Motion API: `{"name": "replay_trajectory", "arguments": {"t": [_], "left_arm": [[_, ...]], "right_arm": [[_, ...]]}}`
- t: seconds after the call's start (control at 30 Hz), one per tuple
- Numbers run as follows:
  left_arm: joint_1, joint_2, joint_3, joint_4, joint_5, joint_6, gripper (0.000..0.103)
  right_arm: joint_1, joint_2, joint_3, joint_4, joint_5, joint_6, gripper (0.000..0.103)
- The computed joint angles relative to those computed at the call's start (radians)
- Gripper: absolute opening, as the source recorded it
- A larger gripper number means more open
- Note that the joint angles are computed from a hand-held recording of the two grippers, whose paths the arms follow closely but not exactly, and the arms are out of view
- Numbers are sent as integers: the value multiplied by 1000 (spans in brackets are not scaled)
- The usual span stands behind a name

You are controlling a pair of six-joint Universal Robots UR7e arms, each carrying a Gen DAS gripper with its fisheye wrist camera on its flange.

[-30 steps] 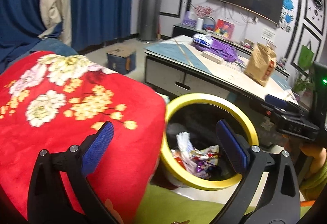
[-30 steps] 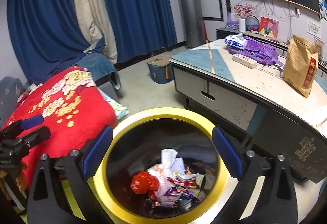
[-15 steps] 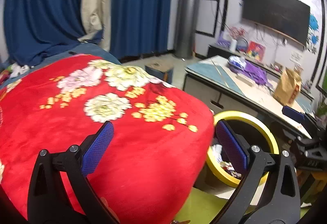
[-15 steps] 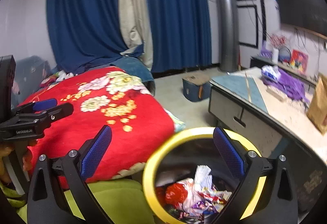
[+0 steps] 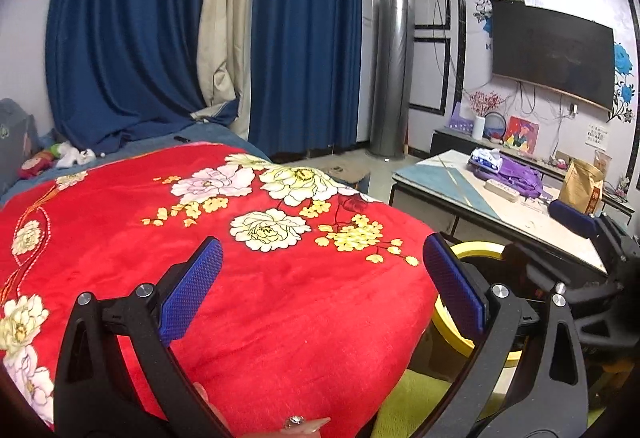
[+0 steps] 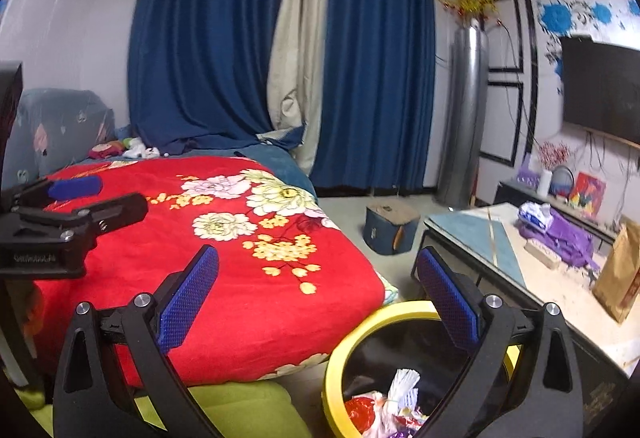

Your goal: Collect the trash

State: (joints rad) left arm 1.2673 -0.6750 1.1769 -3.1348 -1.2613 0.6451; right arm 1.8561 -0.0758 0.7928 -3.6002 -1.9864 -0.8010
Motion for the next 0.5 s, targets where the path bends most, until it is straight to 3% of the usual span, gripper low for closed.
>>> {"name": "replay_trajectory", "arguments": {"t": [0.13, 0.33, 0.5], "left_arm": [[4, -4, 18, -31, -20, -9, 92], [8, -5, 22, -58, -32, -30, 92], [10, -6, 19, -44, -25, -42, 92]], "right_arm": [[-5, -2, 29, -55, 55, -17, 97], [-10, 2, 2, -10, 15, 52, 97], [-10, 5, -8, -11, 5, 61, 97]]}}
